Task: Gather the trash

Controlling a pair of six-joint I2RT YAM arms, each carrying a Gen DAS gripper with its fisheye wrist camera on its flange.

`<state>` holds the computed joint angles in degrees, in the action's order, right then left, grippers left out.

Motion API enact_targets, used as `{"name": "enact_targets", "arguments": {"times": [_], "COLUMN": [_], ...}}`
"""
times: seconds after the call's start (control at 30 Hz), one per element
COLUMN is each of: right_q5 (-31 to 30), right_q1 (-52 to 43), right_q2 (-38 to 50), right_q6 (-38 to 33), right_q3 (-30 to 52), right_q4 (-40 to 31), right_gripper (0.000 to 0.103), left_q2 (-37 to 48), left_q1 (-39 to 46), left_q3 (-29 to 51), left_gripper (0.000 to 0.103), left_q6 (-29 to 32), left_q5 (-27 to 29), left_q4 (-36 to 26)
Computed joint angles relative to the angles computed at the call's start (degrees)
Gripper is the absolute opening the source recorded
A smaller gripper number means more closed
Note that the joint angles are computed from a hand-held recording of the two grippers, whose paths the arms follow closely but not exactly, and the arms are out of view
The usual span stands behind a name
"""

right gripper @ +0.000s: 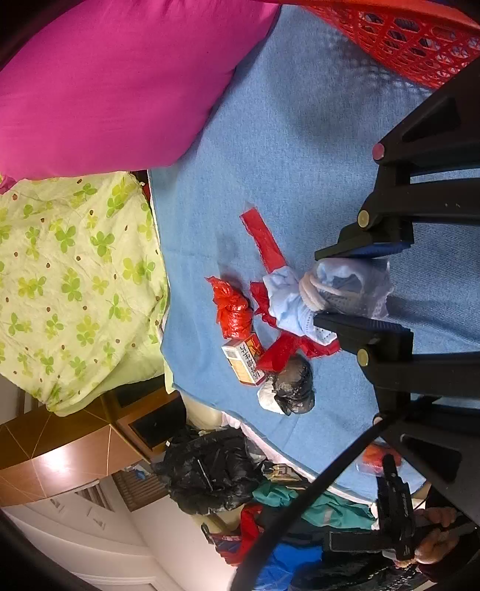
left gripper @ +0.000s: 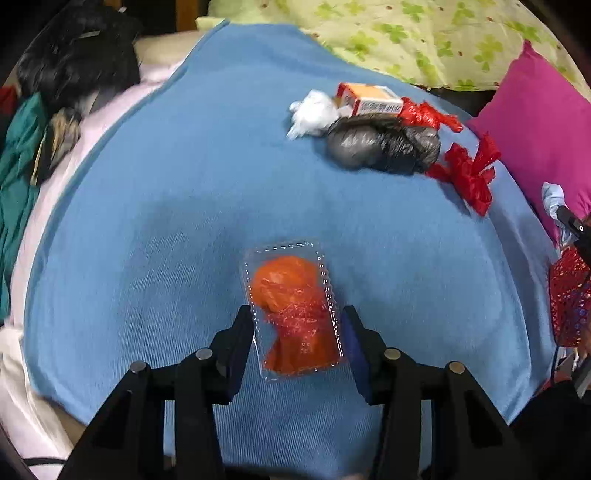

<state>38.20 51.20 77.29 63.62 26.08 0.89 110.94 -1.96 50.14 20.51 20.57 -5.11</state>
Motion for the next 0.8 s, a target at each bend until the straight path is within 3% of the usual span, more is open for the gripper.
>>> {"name": "enact_targets", "arguments": {"times": [0.27, 0.37, 0.57, 0.8], "right_q5": [1.0, 1.0, 4.3, 17.9], "right_q1": [-0.3, -0.8, 1.7, 13.4], "right_q2": [-1.4, -2.7, -7.3, -15.8], "right_q6": [0.6, 1.0, 1.6, 6.1], "right_q3": [-0.8, -1.6, -2.9, -1.5], "right_q4": [0.1, -0.2, -2.6, -13.4], "right_gripper": [0.029, 0.029, 0.029, 0.029], "left_q2": [5.4, 4.9, -5.7, -19.2], "left_q1": [-13.8, -16.1, -17.2, -22.1], "left_q3": [15.4, 18.8, 12.8, 4.1], "left_gripper": [0.048, 0.048, 0.048, 0.048], "left_q6": [-8.7, -9.3, -8.3, -8.7], "left_q5": [-3.5, -3.3, -0.5, -1.4], "left_q4": [-1.3, -3.0, -3.7, -5.0]}}
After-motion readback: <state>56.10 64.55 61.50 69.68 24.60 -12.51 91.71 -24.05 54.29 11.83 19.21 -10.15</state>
